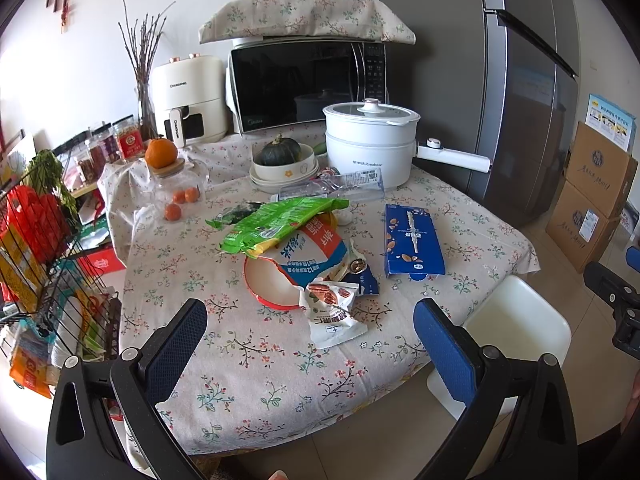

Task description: Collect trash

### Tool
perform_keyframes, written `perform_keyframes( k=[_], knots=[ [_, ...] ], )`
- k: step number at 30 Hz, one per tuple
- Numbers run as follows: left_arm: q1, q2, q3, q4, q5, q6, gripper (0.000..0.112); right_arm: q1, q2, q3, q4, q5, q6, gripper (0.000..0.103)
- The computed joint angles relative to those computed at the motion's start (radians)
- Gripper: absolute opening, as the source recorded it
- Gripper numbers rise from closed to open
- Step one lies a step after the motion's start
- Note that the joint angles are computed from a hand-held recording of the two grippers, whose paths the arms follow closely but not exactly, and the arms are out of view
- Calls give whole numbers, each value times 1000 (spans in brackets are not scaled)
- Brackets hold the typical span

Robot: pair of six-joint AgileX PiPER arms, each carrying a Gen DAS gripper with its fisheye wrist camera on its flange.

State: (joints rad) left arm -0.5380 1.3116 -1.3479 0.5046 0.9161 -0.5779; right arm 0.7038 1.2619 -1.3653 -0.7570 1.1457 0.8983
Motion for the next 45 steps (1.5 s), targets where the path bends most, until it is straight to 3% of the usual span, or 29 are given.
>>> perform_keyframes(
  k=[24, 35, 39, 45],
  knots=[
    [-5, 5, -18, -2, 15, -3, 103, -4, 15, -8, 2, 5, -6, 103],
    [60, 36, -69, -123, 3, 103, 103, -17, 35, -27, 12, 7, -36, 103],
    [157, 112, -156, -274, 51, 263, 103, -69, 73, -92, 70, 8, -110, 103],
    [286, 356, -457, -502, 283, 565, 103, -193, 184, -266, 233, 20, -304, 103]
  ],
)
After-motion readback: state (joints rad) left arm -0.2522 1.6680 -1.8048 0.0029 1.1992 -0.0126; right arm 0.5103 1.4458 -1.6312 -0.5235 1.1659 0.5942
